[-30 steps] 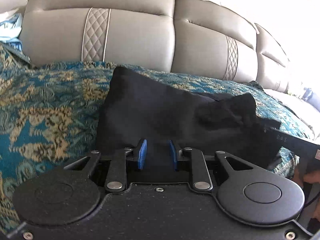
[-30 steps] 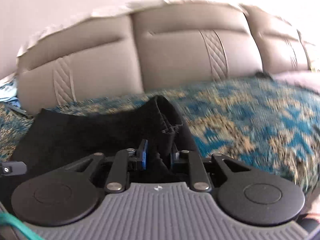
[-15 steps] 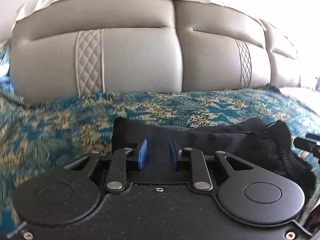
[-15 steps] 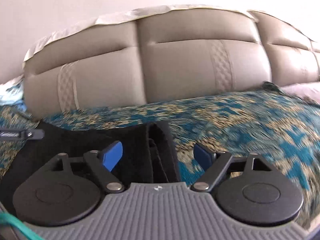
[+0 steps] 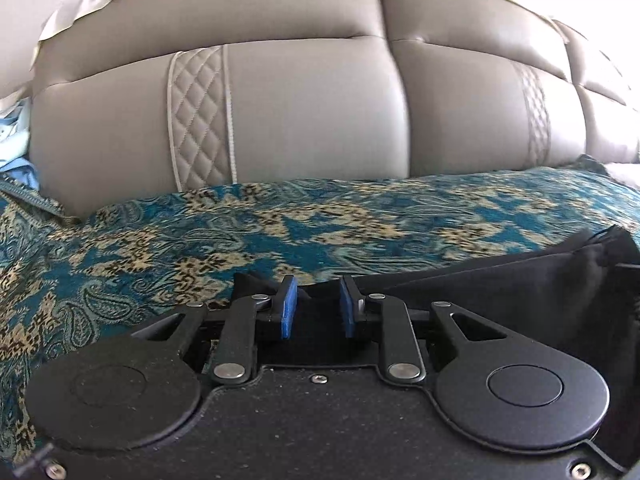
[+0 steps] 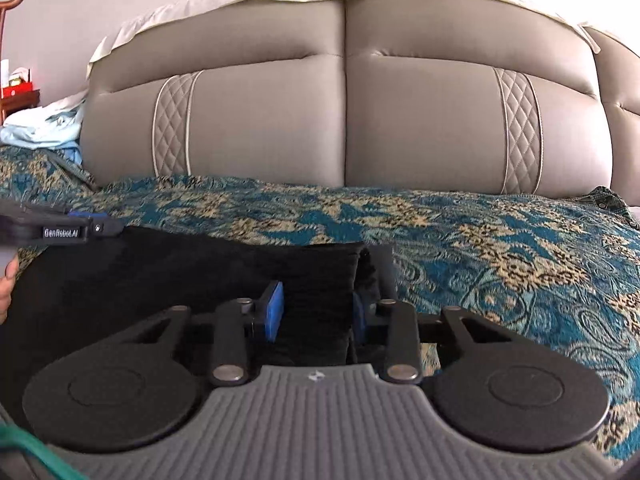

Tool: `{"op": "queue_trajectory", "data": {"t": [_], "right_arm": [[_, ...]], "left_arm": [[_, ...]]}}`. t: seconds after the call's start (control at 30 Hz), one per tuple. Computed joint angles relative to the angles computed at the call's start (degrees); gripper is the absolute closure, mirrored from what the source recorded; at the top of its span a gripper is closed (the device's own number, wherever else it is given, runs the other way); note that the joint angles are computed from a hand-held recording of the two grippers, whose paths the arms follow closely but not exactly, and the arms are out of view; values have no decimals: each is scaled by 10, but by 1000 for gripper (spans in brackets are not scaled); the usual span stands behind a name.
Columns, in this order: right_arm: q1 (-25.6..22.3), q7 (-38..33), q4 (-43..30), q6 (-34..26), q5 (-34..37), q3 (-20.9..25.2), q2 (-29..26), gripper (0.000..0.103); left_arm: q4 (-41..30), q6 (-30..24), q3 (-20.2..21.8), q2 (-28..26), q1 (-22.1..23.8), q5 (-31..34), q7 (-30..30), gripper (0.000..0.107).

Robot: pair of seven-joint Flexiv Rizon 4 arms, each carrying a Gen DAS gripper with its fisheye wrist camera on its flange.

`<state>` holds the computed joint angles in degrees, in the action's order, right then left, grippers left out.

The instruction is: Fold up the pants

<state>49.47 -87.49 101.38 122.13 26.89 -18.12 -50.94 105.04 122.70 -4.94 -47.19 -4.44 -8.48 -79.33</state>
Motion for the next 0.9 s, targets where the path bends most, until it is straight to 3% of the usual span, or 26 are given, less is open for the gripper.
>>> {"op": "queue_trajectory", "data": {"t": [0.07,0.37,0.57,0.73,0.8,0.83,0.9], "right_arm": [[2,-1,-6,-1,4,-7,-6,48],[26,3,-24,-22,30,-50,-24,24],[11,39,-29,-35,15,-44,-28,16],[-41,85,-30,-27,-24,10,-20,12],[-36,88,-29,-24,-25,3,-23,12],[-34,90,-29,-23,-26,1,-24,11],[-38,93,-29,-20,-32,5,-25,11]], "left_arm": [[-5,-3,-2,-5,3,-6,-7,84],[-13,-15,1,-8,3,-12,-17,84],[-17,-20,10,-10,-8,-22,-11,84],[-14,-30,-2,-3,5,-15,-15,82],[-5,-36,-1,10,5,-21,-22,70],[5,-34,0,20,4,-27,-29,58],[29,-24,-9,40,16,-12,-42,52]]}}
